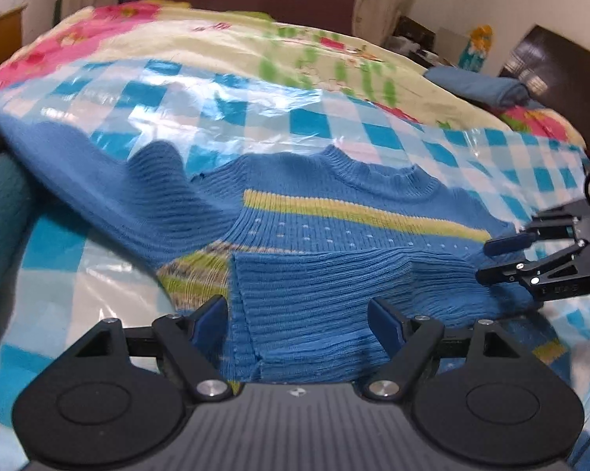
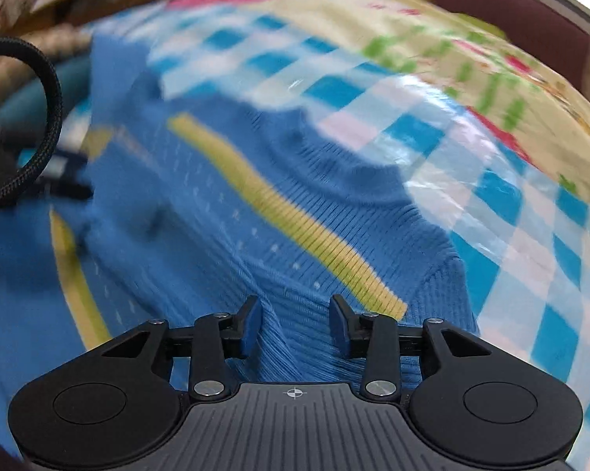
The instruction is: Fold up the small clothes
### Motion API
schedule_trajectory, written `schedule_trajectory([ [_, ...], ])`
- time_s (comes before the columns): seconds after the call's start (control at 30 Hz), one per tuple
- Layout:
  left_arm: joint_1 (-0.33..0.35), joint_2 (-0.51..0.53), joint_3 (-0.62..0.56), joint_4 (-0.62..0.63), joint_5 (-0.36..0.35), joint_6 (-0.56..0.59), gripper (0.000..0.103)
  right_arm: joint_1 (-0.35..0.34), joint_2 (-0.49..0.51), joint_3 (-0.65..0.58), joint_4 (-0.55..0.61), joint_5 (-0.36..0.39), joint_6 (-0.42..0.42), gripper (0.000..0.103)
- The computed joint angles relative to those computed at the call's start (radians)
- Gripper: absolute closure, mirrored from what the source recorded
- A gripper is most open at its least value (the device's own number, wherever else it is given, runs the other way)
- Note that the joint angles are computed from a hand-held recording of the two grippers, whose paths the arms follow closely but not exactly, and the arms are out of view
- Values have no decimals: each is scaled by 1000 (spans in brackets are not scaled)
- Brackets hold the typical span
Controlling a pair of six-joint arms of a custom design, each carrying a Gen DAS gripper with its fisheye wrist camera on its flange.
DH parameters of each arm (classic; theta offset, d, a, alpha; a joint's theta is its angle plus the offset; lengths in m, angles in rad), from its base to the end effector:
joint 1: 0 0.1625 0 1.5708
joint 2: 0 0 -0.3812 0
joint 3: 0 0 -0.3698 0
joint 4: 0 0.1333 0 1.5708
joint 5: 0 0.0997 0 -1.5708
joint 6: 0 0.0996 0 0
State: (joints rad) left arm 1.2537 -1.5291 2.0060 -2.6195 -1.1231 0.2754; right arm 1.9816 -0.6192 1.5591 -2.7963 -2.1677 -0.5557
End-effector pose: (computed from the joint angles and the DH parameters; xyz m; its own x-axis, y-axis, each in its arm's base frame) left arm 0.0189 -0.5081 0.3521 -0.8232 0.2736 -0.4975 0.5051 0.7530 -0.4218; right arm 0.3294 -0.5627 0.0342 -0.4958 -0.6213 0.6068 -0.7589 0.6497 0.0452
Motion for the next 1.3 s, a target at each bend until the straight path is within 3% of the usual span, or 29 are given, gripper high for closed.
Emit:
schedule_trajectory([
  [0.2,12,26,-32,-5,-10,43,21,-22,-20,-39,45,57,-40,65],
  [0.33,14,31,-40,32,-5,37,22,-28,3,-75,143,42,-57,66],
  [0.37,12,36,-41,44,9,35,27,-26,16,-79,150,34,-69,67],
  [0.4,9,41,-42,52,22,39,33,-23,26,-74,131,26,-86,75],
  [0.47,0,54,-47,62,61,34,58,-17,28,-68,117,36,-75,94],
  [0.5,0,58,-53,64,64,30,62,-17,24,-65,114,46,-52,96],
  [0.57,7,59,-73,81,39,11,81,-10,16,-50,69,46,-30,97],
  [0.63,16,61,-97,99,12,-1,88,-7,1,-34,22,55,8,97],
  [0.87,11,82,-135,-2,32,44,89,-14,18,-28,-182,79,124,97],
  [0.93,14,102,-145,-23,81,52,89,-26,60,-55,-210,48,150,96],
  [0.97,15,118,-148,-36,123,64,89,-28,86,-79,-198,8,167,88],
  [1.0,19,131,-151,-42,148,69,89,-32,113,-110,-162,-33,181,88],
  [1.07,29,133,-158,-22,153,46,88,-28,135,-115,-216,-62,148,80],
  [1.17,28,104,-142,-31,120,40,86,-4,109,-44,-370,-50,107,77],
  [1.23,25,87,-130,-28,102,40,80,13,71,23,-428,-8,80,74],
  [1.3,27,73,-124,-1,58,38,72,20,36,76,-400,69,38,69],
])
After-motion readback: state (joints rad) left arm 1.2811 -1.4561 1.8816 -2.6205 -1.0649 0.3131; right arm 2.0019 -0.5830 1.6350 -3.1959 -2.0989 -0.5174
